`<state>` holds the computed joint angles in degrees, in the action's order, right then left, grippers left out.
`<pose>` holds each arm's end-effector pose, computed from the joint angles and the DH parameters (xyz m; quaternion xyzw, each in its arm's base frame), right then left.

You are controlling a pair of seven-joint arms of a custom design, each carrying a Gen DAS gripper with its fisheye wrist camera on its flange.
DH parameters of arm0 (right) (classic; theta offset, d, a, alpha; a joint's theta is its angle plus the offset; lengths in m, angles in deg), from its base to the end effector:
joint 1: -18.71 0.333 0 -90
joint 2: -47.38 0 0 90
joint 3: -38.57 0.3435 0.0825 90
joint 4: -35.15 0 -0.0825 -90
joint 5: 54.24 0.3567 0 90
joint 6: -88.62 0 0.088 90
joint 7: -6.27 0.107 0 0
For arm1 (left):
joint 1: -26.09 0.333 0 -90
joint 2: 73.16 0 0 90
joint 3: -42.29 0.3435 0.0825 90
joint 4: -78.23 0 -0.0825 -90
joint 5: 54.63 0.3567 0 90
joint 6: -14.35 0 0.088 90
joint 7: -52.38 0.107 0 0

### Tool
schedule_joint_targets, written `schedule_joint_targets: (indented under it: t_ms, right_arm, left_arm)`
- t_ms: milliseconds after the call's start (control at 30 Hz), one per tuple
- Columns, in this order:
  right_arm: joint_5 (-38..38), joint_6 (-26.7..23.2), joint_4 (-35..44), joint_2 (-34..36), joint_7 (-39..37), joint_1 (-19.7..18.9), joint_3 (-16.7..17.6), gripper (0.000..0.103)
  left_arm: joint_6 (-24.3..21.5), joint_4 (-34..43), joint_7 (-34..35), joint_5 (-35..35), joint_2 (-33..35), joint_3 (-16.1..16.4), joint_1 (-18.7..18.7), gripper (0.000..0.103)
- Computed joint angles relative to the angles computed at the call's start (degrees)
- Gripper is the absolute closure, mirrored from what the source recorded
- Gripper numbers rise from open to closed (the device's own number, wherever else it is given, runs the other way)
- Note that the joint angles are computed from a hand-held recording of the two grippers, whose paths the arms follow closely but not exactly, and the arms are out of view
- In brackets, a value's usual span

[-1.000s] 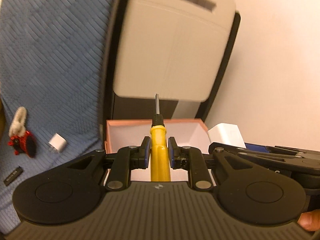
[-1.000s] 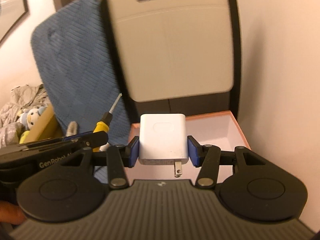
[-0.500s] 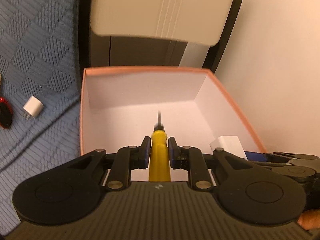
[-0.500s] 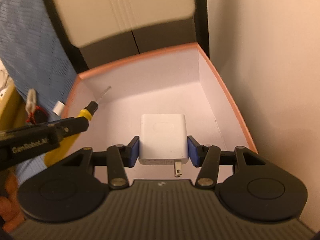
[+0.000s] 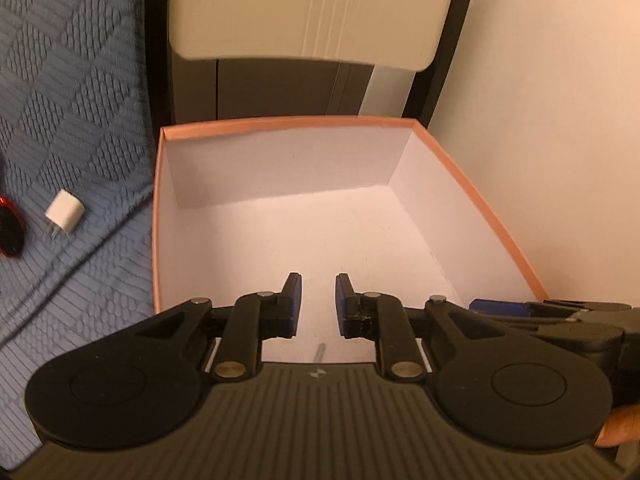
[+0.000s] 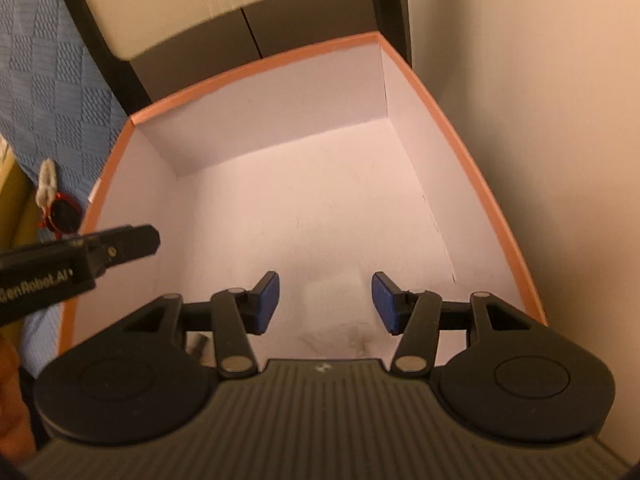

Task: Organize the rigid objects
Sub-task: 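Open both tools to release the screwdriver and charger into the box, then move both tools back toward the remaining items on the cushion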

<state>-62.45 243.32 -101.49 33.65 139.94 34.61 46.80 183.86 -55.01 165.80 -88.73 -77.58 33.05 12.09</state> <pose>0.4292 0.2022 0.5154 -0.5993 0.7505 -0.1149 0.2536 0.4872 -0.1702 0.4897 -0.5637 0.7417 -0.3378 0.1342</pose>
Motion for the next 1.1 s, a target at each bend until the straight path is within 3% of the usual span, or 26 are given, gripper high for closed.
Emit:
schedule_joint_targets:
  t_ms: [333,633,1100]
  right_arm:
    - [-6.53,2.65,2.34,-4.74,7.31,-2.75,3.51,0.048]
    - [-16.18,-0.55,9.28,-6.45,14.97,-4.72,9.36,0.048]
    - [-26.19,-11.59,19.44,-2.53,24.0,1.87,14.07,0.048]
  left_arm:
    - [-1.32,-0.73,9.27,-9.44,-8.03,5.48,-3.41,0.082]
    - [-1.84,-3.22,18.73,-15.09,-16.76,12.14,-6.25,0.081]
    - [-2.18,-8.29,28.86,-19.44,-28.49,23.82,-8.37,0.081]
